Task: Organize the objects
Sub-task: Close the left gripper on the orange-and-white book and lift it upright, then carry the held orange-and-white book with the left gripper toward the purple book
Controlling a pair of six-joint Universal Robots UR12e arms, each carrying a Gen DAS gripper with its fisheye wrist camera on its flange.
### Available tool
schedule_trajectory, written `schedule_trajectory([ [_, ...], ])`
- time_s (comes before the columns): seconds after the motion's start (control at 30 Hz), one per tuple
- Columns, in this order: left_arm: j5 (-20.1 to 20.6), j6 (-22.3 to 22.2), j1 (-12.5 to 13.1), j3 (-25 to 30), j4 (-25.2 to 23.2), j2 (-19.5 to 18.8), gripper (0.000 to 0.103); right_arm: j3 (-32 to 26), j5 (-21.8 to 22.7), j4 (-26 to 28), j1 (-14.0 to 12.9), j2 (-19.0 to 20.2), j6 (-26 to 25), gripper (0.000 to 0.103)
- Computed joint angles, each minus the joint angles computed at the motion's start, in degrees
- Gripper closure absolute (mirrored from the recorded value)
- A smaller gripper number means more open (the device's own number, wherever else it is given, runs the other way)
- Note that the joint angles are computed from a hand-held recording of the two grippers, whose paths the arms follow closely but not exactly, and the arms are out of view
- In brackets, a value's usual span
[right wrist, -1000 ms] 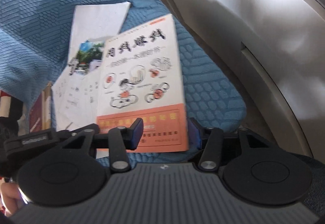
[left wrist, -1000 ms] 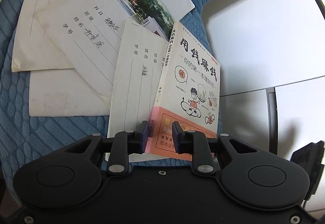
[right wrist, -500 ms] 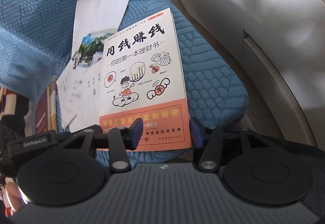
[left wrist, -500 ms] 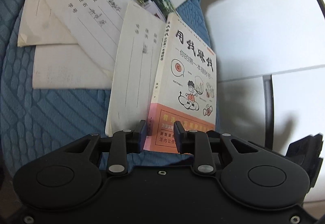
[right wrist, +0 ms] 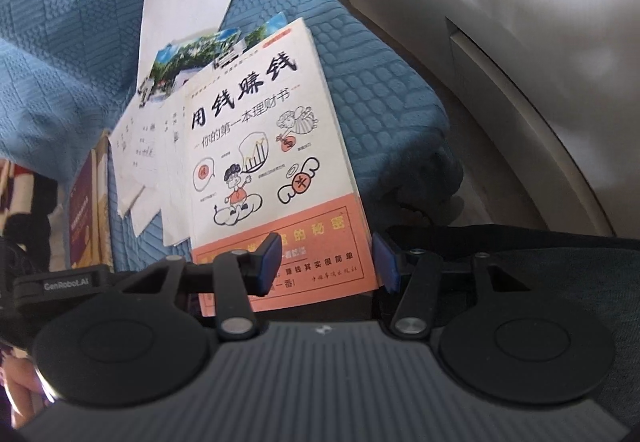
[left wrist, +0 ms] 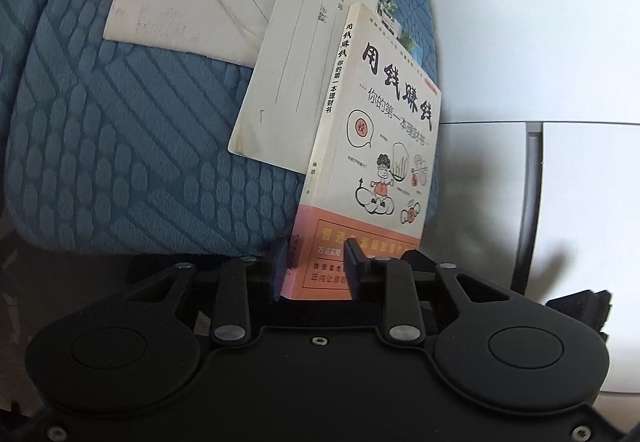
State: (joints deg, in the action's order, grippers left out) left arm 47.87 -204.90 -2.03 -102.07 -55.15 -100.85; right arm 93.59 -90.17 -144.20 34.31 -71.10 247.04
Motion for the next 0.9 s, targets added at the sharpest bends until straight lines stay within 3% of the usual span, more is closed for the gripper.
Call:
schedule_trajectory([
  [0.07, -1.4, -1.2, 0.3, -0.6, 0.9, -0.2, 0.067, 0.8, 0.4, -1.9, -0.2, -0.1, 1.4, 0.05],
  [0.13, -2.3, -1.1, 0.5, -0.8, 0.4, -0.3, 0.057, 1.3, 0.7, -2.4, -0.4, -0.1, 2.8, 0.045],
  [0.2, -2.5, -1.3, 0.6, -1.1, 0.4, -0.3, 0.057, 1.7, 0.6, -2.7, -0.5, 0.1, 2.9, 0.042],
  [0.27, -2.6, -1.2, 0.7, -1.7, 0.9, -0.1, 0.056, 3.0, 1.6, -6.2, -0.8, 0.3, 3.6, 0.041],
  [0.4, -4.9, -2.9, 1.1, -2.8, 2.7, -0.5, 0.056, 5.4, 4.4, -14.2, -1.7, 0.9, 8.9, 0.04],
  [0.53, -6.5, -4.6, 1.0, -2.6, 3.7, -1.0, 0.055, 6.3, 6.2, -17.1, -2.3, 1.4, 12.2, 0.037],
  [0.7, -6.6, -3.9, 0.6, -2.5, 2.7, -1.1, 0.056, 8.5, 8.7, -24.1, -2.9, 2.1, 16.8, 0.038],
  [0.8, -7.9, -0.6, 0.5, -1.9, -0.9, -1.5, 0.056, 9.5, 9.5, -27.4, -3.0, 2.3, 19.1, 0.039],
  [0.9, -8.7, -2.5, 0.6, -2.6, 1.1, -1.8, 0.056, 10.0, 9.8, -28.9, -2.9, 2.4, 20.2, 0.04],
])
